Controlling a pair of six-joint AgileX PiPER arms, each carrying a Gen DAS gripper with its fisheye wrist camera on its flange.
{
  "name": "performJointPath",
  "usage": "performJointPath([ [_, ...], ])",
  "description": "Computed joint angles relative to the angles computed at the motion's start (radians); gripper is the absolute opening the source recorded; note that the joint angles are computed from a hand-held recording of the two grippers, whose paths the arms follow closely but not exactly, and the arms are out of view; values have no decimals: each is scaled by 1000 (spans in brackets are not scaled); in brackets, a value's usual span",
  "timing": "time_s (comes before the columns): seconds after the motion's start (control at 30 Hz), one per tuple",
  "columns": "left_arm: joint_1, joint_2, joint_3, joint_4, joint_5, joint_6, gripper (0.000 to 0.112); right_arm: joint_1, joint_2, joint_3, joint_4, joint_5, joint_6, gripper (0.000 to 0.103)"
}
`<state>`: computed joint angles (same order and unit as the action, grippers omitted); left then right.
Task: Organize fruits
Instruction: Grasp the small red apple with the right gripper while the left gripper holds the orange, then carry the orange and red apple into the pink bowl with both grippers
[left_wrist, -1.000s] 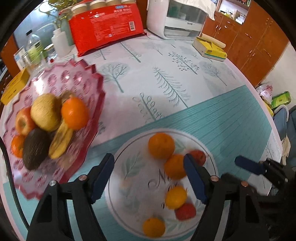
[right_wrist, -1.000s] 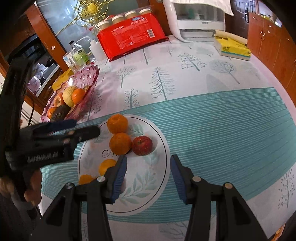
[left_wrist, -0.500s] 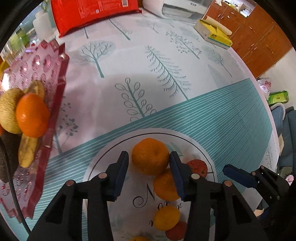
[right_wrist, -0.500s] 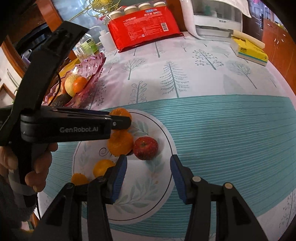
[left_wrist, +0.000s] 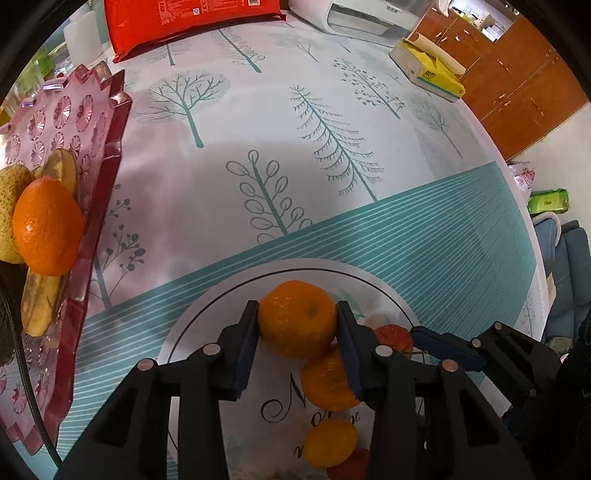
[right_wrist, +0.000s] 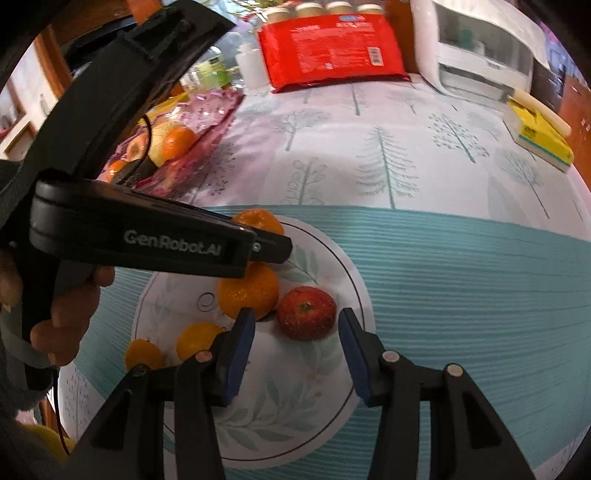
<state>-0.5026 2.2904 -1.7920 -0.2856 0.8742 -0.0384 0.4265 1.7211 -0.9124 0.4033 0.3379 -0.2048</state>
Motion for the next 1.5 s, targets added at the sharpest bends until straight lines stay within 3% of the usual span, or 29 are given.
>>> performJointPath([
  [0.13,14,-43,50,-21,-30,11,39,-20,1,6,101,8,-149,43],
  [0.23,28,-70,80,-31,-43,10,39,-39,13,-1,125,23,-191,31],
  [0.67,70,-176,203,-78,-82,33,39,-125,71,-54,377,113,-427,31],
  [1.03,97,-338,347,-80,-127,48,39,-103,-64,-23,181,112,-136,31],
  [1.5,213,-620,590,-70,-147,123,39,119,-203,-148,-187,136,324,31],
])
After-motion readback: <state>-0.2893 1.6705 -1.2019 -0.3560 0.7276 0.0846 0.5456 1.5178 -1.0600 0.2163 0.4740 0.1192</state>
